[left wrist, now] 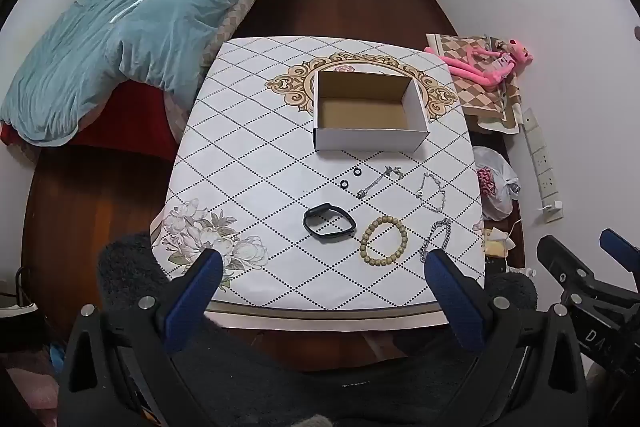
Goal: Organize jewelry
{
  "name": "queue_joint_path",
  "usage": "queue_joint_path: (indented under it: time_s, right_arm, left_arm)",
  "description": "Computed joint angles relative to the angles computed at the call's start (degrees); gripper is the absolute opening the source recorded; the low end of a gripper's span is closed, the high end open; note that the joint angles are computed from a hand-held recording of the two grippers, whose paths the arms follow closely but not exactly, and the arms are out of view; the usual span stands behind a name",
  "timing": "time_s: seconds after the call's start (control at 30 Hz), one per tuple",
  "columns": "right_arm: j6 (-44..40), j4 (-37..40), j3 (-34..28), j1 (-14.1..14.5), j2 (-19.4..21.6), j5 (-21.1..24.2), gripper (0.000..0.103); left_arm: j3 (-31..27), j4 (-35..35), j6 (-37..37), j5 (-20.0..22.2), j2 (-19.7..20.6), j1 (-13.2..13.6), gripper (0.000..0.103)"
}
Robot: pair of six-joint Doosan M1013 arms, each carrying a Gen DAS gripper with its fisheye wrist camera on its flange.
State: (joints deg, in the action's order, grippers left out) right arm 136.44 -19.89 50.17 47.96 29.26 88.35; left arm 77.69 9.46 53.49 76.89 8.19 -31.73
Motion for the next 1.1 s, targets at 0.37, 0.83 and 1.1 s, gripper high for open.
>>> queue_joint_path:
  time_s: [0.37,0.83,1.1]
  right_arm:
    - [0.13,0.1,0.88,-0.04,-0.56,-0.71,0.103]
    - [0.07,-0.33,-0.01,0.05,-0.39,-0.02,0.103]
    - [-0.13,-0.39,-0.57,0.0,-0.33,0.29,0.103]
  left_arm:
    - [0.5,1.51,-0.61,-0.62,-0.16,-0.44,0.103]
    - [0.48,1.93,-0.26,-1.06,-0.76,-0.26,0.103]
    - [0.32,2.42,-0.44,-1.09,-0.83,-0.55,0.103]
